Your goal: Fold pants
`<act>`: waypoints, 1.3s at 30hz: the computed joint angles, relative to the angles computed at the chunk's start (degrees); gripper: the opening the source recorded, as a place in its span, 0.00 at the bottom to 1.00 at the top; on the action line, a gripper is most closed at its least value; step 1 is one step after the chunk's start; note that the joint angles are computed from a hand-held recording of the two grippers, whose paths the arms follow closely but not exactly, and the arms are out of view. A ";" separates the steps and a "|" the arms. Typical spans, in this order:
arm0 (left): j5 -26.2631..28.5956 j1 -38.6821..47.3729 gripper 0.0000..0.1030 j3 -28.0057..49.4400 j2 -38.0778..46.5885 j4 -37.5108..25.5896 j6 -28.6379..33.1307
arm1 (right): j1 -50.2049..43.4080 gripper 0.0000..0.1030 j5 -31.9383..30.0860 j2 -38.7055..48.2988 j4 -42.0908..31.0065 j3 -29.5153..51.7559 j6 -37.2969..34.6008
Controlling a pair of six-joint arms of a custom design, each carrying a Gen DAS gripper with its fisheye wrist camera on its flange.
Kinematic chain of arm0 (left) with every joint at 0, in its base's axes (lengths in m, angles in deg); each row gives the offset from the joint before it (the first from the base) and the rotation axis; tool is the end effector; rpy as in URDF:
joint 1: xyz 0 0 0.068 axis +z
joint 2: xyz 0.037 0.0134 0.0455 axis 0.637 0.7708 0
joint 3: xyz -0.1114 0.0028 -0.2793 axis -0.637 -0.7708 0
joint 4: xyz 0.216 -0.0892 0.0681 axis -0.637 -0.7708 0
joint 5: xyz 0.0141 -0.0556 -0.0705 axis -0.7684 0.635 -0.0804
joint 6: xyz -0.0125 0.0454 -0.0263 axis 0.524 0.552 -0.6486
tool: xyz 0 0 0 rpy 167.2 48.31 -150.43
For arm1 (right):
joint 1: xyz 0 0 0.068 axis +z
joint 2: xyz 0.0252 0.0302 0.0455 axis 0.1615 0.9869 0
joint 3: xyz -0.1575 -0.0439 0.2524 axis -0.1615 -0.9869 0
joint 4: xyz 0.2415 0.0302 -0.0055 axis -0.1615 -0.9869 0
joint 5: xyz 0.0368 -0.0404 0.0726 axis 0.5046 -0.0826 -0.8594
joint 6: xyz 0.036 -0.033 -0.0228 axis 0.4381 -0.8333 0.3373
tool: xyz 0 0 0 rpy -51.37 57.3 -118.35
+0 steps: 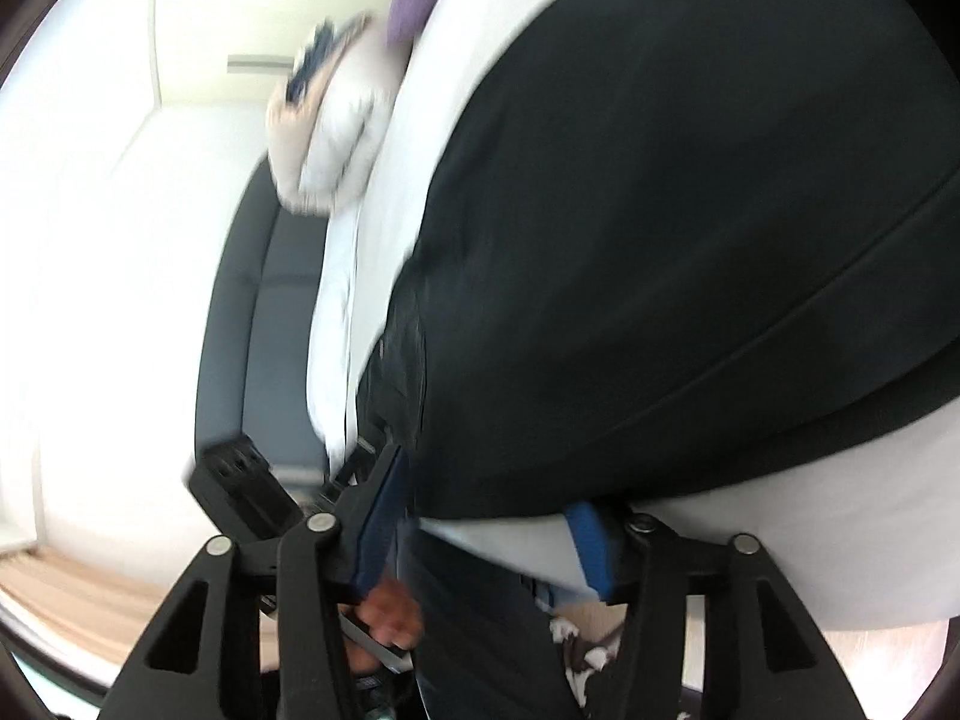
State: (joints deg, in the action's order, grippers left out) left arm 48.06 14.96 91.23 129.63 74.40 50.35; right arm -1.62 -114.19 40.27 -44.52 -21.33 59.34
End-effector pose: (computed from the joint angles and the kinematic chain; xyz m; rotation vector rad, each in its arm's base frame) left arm 0.1362 -0.0614 0.1906 0.0362 2.4615 -0.3370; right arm 0.2011 -0.0058 0.1081 0.2154 2.4400 1.5624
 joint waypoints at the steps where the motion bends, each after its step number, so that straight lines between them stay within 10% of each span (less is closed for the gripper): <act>1: -1.02 -1.49 0.11 -0.90 2.79 2.42 -1.85 | -2.86 0.53 -0.66 0.71 -2.84 1.12 -2.31; 3: -1.88 -2.41 0.11 -2.89 2.14 5.21 -3.16 | -9.25 0.40 -1.43 3.45 -8.58 3.64 -7.66; 5: -0.21 -1.31 0.11 -4.19 1.29 6.30 -3.14 | -12.40 0.06 -0.37 5.41 -12.94 5.88 -10.55; 7: 1.74 0.59 0.11 -5.20 0.68 6.91 -1.76 | -14.73 0.00 1.54 8.60 -15.14 7.43 -12.81; 16: 0.74 0.24 0.11 -7.07 2.55 11.00 -1.95 | -16.78 0.00 0.24 10.61 -15.75 7.15 -17.86; 20: -0.90 -2.52 0.11 -0.40 -0.99 2.08 -1.95 | -20.48 0.20 -1.90 11.16 -18.92 9.14 -19.70; 30: 1.86 -7.07 0.11 24.07 36.20 5.37 3.79 | -31.62 0.00 -1.04 16.87 -26.77 16.54 -26.51; 34: 1.45 -6.81 0.11 24.91 37.22 5.96 2.86 | -33.09 0.01 -1.56 18.69 -31.61 18.19 -32.49; 39: 0.60 -8.37 0.11 32.34 38.95 -0.16 5.31 | -36.75 0.27 -4.16 18.91 -38.09 24.38 -34.27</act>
State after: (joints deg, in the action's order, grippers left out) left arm 48.67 6.59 123.57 168.58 74.24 55.66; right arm -38.36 -118.35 59.17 -82.61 3.06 25.07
